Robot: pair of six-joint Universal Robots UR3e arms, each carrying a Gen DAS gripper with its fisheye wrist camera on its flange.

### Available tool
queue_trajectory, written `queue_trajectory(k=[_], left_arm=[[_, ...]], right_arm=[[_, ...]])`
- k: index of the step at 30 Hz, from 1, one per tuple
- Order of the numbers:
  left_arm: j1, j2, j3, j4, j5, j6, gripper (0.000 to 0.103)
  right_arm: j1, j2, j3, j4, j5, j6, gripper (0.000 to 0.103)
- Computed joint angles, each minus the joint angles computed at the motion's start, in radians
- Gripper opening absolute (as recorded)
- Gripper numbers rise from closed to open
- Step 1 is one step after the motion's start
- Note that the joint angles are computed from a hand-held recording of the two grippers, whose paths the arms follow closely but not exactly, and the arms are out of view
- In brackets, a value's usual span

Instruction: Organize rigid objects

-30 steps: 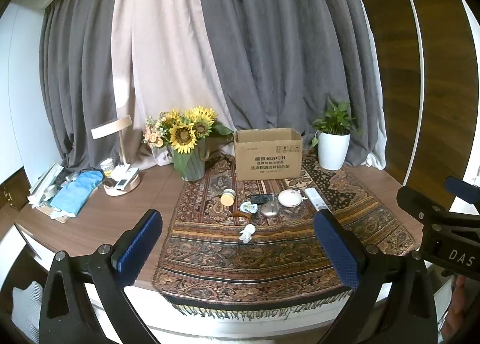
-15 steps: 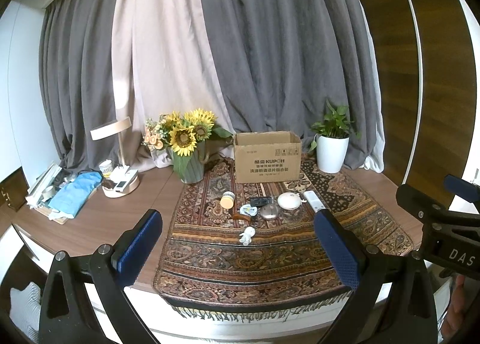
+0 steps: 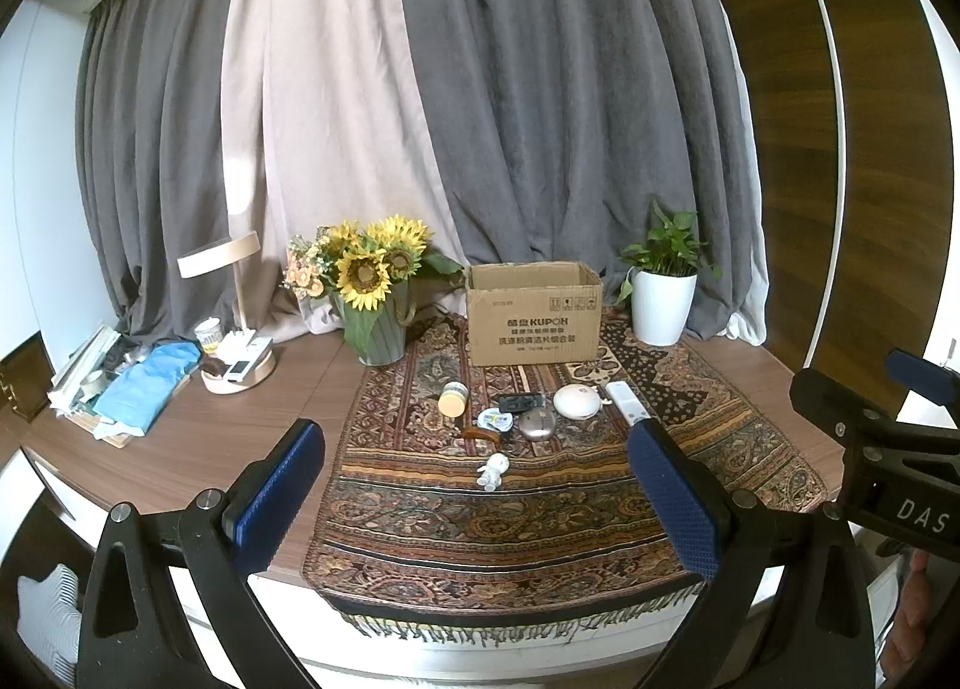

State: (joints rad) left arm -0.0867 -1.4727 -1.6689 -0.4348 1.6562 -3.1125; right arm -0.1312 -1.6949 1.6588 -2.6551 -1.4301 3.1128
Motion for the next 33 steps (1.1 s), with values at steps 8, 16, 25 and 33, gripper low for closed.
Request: queue_trajectory(k=[8, 16, 25, 33], left_arm=[[-0.002, 0.001, -0.01, 0.011, 0.002, -0.002, 0.103], [-0.004, 0.001, -0.016, 0.016, 0.003, -0.002, 0.103], [-0.006, -0.001, -0.021, 0.022, 0.003, -0.004, 0.103], [-0.061, -0.074, 0.01, 0.04, 0.051, -0.024, 0.103]], right_arm=[[-0.003, -0.002, 0.008, -0.006, 0.001, -0.001, 0.103], [-0.007, -0.007, 0.021, -0.013, 0.006, -0.003, 0.103], [0.003, -0.003, 0.018, -0.013, -0.004, 0.001, 0.103], [-0.008, 0.015, 0.033, -0.032, 0.014, -0.002, 0.103]])
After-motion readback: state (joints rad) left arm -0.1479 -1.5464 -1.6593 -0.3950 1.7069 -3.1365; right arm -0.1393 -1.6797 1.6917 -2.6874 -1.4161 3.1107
